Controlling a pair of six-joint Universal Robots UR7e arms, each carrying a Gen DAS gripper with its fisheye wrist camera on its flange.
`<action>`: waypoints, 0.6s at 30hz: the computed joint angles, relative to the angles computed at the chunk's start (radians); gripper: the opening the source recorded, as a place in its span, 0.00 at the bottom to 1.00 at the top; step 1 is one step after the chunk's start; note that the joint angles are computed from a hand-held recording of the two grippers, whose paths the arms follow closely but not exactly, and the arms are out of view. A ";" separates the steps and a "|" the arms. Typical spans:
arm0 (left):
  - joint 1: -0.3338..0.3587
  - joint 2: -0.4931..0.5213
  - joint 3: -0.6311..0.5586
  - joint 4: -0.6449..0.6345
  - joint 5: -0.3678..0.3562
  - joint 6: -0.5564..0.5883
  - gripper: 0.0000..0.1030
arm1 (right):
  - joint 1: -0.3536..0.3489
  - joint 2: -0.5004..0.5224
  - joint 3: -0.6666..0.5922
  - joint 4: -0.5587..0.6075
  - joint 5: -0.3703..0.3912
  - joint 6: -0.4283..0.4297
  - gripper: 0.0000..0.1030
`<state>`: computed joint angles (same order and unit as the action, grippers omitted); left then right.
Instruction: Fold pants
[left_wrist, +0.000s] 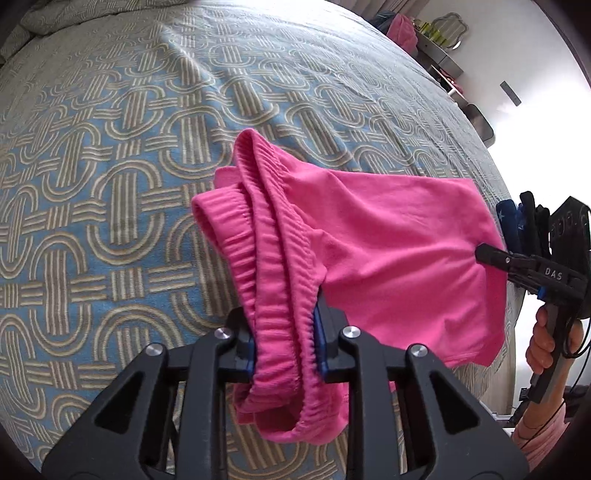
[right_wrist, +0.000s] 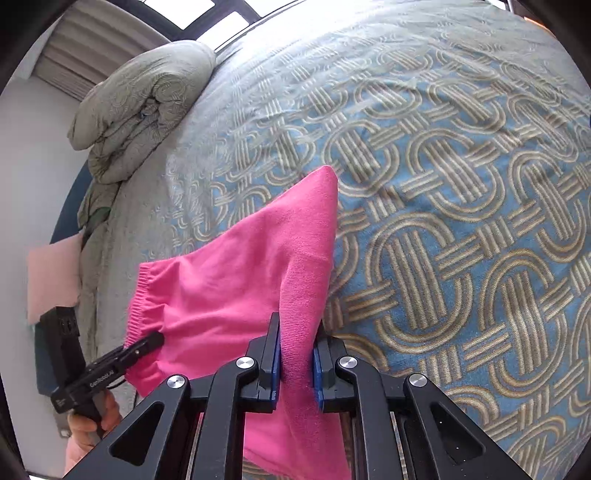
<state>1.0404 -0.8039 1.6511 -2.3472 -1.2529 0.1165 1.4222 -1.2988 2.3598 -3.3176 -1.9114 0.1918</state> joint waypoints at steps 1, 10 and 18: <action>-0.009 -0.004 0.006 -0.010 0.003 0.012 0.23 | 0.019 -0.006 -0.002 -0.007 -0.014 -0.009 0.12; -0.092 0.097 -0.063 -0.063 -0.058 0.001 0.23 | 0.083 -0.081 -0.029 0.017 -0.197 -0.055 0.12; -0.171 0.273 -0.197 -0.064 -0.153 0.051 0.23 | 0.010 -0.267 -0.022 0.106 -0.312 -0.086 0.13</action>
<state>0.8698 -0.5305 1.4545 -2.4113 -1.4054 0.1676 1.4319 -1.5661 2.3376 -3.2114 -2.2234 0.1057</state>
